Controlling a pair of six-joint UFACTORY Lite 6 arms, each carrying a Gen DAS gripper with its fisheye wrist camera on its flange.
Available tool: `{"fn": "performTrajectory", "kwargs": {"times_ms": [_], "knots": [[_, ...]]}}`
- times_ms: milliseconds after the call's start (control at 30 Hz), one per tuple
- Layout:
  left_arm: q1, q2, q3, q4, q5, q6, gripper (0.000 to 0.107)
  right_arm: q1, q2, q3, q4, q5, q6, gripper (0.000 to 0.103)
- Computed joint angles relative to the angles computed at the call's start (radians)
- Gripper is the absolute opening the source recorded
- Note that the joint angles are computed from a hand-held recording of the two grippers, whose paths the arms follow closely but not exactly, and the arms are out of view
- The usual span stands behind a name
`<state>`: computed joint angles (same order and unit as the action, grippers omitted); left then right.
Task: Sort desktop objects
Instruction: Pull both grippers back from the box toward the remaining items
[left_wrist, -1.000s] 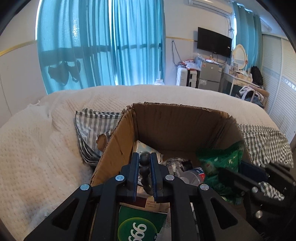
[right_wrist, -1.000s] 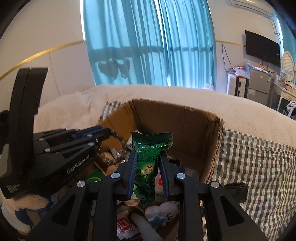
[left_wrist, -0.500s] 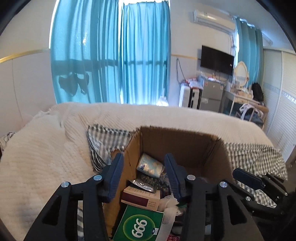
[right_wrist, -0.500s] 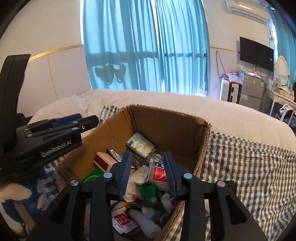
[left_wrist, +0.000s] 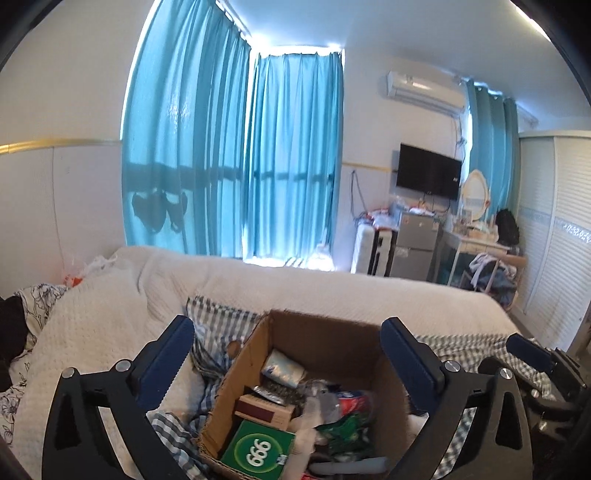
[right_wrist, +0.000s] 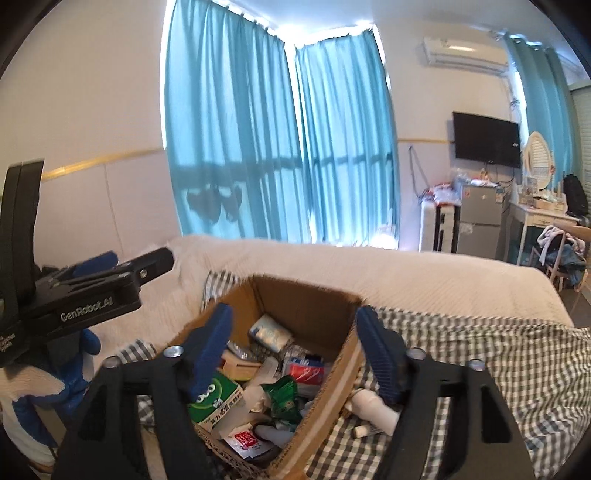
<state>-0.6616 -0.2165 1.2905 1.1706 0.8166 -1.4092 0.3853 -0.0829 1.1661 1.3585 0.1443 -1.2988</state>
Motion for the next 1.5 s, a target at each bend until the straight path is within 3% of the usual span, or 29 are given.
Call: {"fn": "performTrajectory", "kwargs": {"times_ms": [67,100,267,467,667,867,1133,1500], "knots": [[-0.057,0.003,0.023,0.028,0.058,-0.015,0.103,-0.03,-0.054,-0.021,-0.032,0.014,0.032,0.08],[-0.091,0.012,0.041,0.047,0.094,-0.025,0.103,-0.047,-0.08,-0.033,-0.033,0.014,0.033,0.09],[-0.202,0.048,0.1,0.079,0.202,-0.052,0.103,-0.156,-0.183,-0.08,-0.023,0.068,0.026,0.102],[-0.309,0.118,0.179,0.106,0.292,-0.071,0.103,-0.338,-0.288,-0.151,0.063,0.191,-0.088,0.103],[-0.37,0.265,0.312,0.091,0.347,-0.072,0.103,-0.571,-0.295,-0.17,0.077,0.396,-0.138,0.103],[-0.387,0.384,0.405,0.067,0.295,-0.063,0.103,-0.74,-0.201,-0.138,0.057,0.546,-0.175,0.103],[-0.411,0.515,0.438,0.092,0.208,-0.088,0.103,-0.829,-0.053,-0.086,0.03,0.62,-0.279,0.103],[-0.349,0.792,0.539,-0.031,0.081,-0.084,0.096,-0.736,0.278,0.136,-0.056,0.565,-0.315,0.094]]}}
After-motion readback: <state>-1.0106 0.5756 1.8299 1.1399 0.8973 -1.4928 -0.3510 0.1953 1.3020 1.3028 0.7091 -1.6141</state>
